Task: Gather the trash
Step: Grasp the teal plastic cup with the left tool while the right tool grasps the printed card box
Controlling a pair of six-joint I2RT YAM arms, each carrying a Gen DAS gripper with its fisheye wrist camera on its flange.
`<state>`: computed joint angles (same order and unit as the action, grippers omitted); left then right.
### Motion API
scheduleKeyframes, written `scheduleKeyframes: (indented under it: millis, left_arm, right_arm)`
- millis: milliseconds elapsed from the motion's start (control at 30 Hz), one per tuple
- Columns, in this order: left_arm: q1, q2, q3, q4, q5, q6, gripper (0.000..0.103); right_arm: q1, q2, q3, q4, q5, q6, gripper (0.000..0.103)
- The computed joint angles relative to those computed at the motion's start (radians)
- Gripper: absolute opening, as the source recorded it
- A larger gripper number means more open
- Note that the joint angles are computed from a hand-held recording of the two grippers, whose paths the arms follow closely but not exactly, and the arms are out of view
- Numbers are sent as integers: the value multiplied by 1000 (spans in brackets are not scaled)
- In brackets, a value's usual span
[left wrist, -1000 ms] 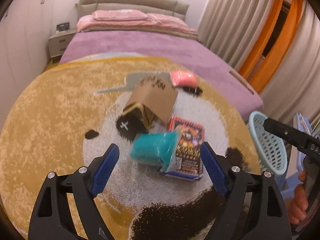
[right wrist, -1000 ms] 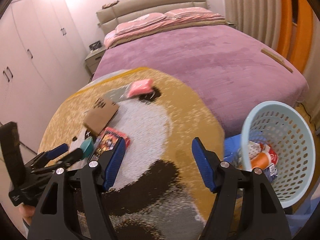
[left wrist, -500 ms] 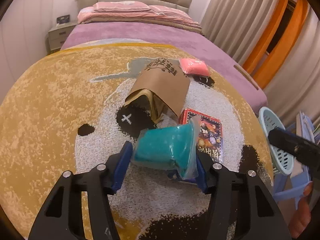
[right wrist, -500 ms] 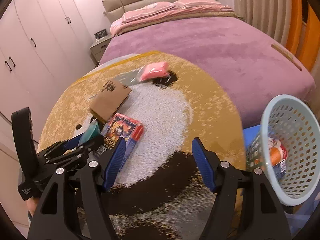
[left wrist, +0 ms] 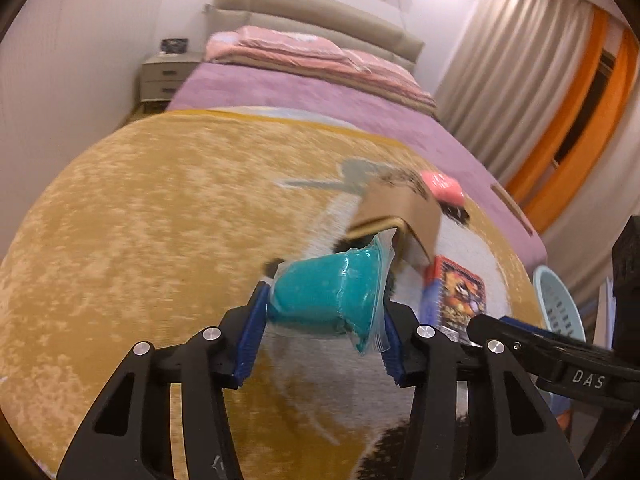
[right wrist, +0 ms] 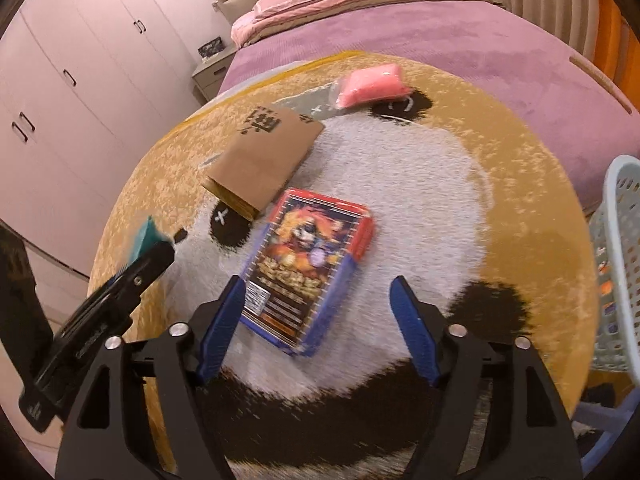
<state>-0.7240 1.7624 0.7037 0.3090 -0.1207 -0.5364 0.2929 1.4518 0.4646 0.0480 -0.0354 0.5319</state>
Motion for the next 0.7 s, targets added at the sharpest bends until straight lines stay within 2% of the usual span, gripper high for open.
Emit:
scheduleKeyframes:
  millis: [200,367,600,700]
  left_arm:
    - [0,3,-32,52,-84,8,48]
    - [14,-9,-53,88,-71,-7,48]
    - [33,-15,-80,124,-41,-14,48]
    - [35,-12,-88,141,-35,-10,48]
  right_arm:
    - [67,87,42,46,71,64,78]
    - [115,138,78,45,162,90,80]
    - [234,227,141,5,374,112,80]
    - [238,229,128,20,388,108,79]
